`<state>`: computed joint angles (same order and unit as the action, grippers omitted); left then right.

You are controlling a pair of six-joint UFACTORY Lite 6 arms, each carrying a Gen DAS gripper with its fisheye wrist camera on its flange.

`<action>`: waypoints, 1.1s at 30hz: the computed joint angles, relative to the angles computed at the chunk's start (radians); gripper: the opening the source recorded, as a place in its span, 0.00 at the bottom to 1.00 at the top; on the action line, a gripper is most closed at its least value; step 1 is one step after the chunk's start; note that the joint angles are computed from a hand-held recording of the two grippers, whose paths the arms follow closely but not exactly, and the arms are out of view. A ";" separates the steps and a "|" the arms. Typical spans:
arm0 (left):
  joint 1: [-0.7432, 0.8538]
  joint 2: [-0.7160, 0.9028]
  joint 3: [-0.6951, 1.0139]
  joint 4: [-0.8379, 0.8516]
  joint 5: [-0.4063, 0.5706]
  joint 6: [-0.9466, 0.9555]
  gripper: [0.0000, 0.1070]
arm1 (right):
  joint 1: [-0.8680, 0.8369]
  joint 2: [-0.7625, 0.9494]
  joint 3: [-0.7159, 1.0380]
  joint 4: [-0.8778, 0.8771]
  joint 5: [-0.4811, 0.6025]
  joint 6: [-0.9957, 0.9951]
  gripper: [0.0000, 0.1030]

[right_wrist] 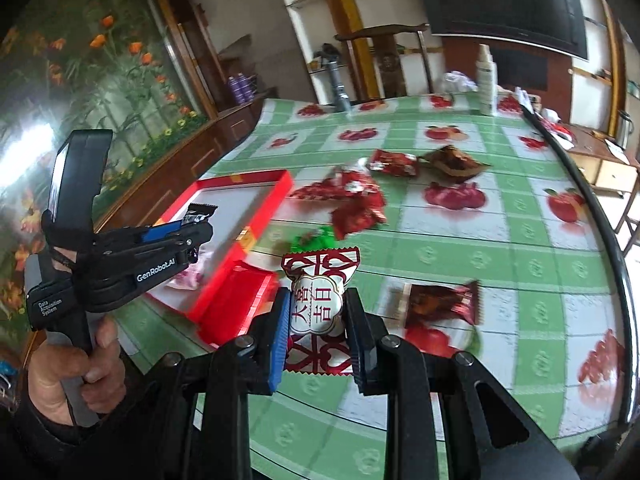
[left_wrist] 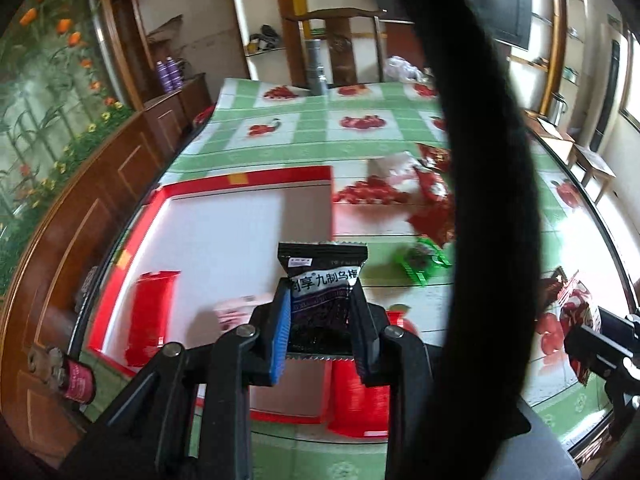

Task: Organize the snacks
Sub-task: 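Carry dark purple bag over tray with left tool while right holds candy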

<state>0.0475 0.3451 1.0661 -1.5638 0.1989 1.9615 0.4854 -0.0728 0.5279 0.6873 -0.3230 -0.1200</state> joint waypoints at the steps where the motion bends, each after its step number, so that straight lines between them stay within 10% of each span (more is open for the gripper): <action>1: 0.010 0.004 0.005 0.004 0.003 -0.003 0.26 | 0.011 0.029 0.029 -0.006 0.001 0.002 0.25; 33: 0.254 0.372 0.447 0.540 0.063 -0.548 0.27 | 0.014 0.647 0.769 -0.755 0.186 0.641 0.24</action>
<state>0.3012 0.7168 1.5130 -1.0241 0.2617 1.4135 0.4997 0.5741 1.2970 -0.0681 -0.1366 0.5206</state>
